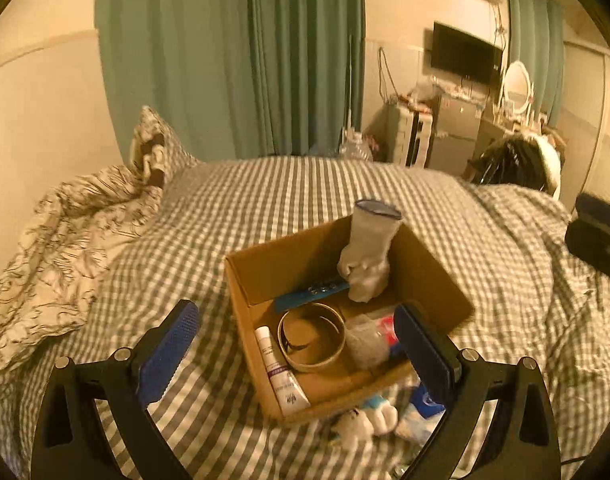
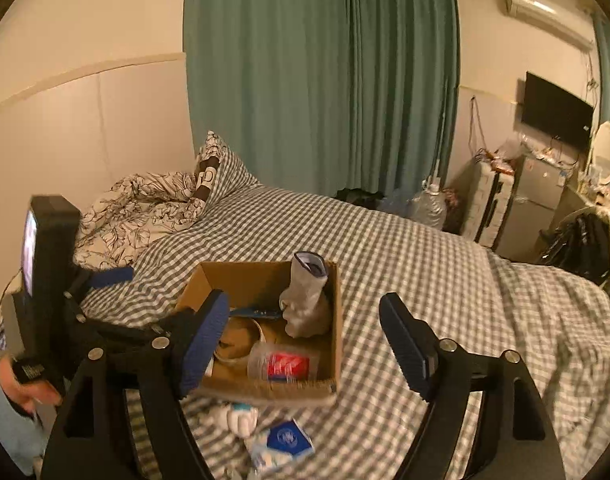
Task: Organize objects
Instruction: 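Lower the tape roll and sock into the box and open both tools, then grasp the grey hanger clip with the right tool while the left tool grasps the tissue pack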
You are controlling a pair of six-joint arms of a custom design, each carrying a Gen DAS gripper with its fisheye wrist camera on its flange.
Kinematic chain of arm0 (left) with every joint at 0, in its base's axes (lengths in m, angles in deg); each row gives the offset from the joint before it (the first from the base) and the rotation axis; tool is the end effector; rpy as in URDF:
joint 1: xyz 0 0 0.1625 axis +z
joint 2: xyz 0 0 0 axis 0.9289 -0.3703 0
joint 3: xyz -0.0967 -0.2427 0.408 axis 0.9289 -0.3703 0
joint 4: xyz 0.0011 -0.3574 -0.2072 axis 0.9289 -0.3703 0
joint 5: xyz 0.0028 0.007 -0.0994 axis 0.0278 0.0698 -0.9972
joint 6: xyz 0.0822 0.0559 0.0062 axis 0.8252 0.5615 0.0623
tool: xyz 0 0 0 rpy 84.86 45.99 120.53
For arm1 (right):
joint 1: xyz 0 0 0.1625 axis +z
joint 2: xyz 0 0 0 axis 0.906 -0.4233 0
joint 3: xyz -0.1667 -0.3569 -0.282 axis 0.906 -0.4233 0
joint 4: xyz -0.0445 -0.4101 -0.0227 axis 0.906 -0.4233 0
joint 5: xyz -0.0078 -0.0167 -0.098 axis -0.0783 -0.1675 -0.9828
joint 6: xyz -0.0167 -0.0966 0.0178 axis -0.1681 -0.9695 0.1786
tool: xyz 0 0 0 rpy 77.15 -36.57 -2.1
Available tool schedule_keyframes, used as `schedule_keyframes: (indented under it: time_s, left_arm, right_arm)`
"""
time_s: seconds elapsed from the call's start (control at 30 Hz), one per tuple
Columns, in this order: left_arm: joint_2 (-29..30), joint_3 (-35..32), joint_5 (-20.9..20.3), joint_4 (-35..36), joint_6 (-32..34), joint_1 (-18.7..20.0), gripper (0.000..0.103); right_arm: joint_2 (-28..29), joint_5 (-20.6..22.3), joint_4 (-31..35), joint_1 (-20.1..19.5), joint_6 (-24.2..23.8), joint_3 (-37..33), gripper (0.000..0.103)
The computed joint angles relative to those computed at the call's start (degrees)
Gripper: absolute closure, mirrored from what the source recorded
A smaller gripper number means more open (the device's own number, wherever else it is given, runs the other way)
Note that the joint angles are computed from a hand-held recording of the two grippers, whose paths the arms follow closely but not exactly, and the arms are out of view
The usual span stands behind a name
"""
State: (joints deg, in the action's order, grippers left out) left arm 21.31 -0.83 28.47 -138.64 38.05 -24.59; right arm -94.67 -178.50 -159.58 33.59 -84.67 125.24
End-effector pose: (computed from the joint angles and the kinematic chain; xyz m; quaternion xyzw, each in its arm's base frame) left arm -0.3818 -0.6711 0.1357 0.1557 0.8291 -0.3966 0.3620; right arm 0.2147 -0.6877 0.3733 0.3593 -0.8280 0.3636 0.2302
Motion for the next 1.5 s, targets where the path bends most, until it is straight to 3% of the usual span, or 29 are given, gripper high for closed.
schedule_keyframes:
  time_s: [0.17, 0.33, 0.63, 0.87, 1.07, 1.17, 1.23, 1.5]
  left_arm:
    - [-2.87, 6.2, 2.39, -3.9, -0.82, -3.44, 0.0]
    - [-5.02, 12.65, 2.56, -4.08, -6.34, -5.3, 0.0]
    - [-4.76, 21.51, 3.45, -0.26, -18.89, -6.29, 0.0]
    - [-1.78, 23.58, 2.37, 0.4, -22.47, -4.97, 0.0]
    - [-0.73, 23.94, 1.52, -0.23, -22.53, -3.66, 0.0]
    - [-0.79, 24.13, 0.86, -0.19, -22.73, -3.11, 0.0]
    - [-0.77, 24.12, 0.88, -0.25, -22.78, -2.98, 0.0]
    - [-1.19, 24.28, 0.28, 0.38, -22.89, -2.78, 0.0]
  right_arm:
    - [-4.83, -3.11, -3.22, 0.59, -0.8, 6.51, 0.022]
    - [-8.31, -5.49, -6.92, -0.69, -0.99, 14.29, 0.019]
    - [-6.97, -7.08, -12.55, -6.45, 1.18, 24.17, 0.019]
    - [-3.28, -8.98, -13.57, -9.11, 1.0, 26.2, 0.019]
    - [-0.79, -9.73, -9.58, -9.48, 1.69, 25.09, 0.02]
    - [0.75, -10.9, -7.27, -9.67, 2.07, 24.27, 0.03]
    - [1.85, -13.07, -9.02, -9.33, 0.48, 24.48, 0.031]
    - [1.26, -14.19, -12.59, -8.72, -1.55, 26.34, 0.032]
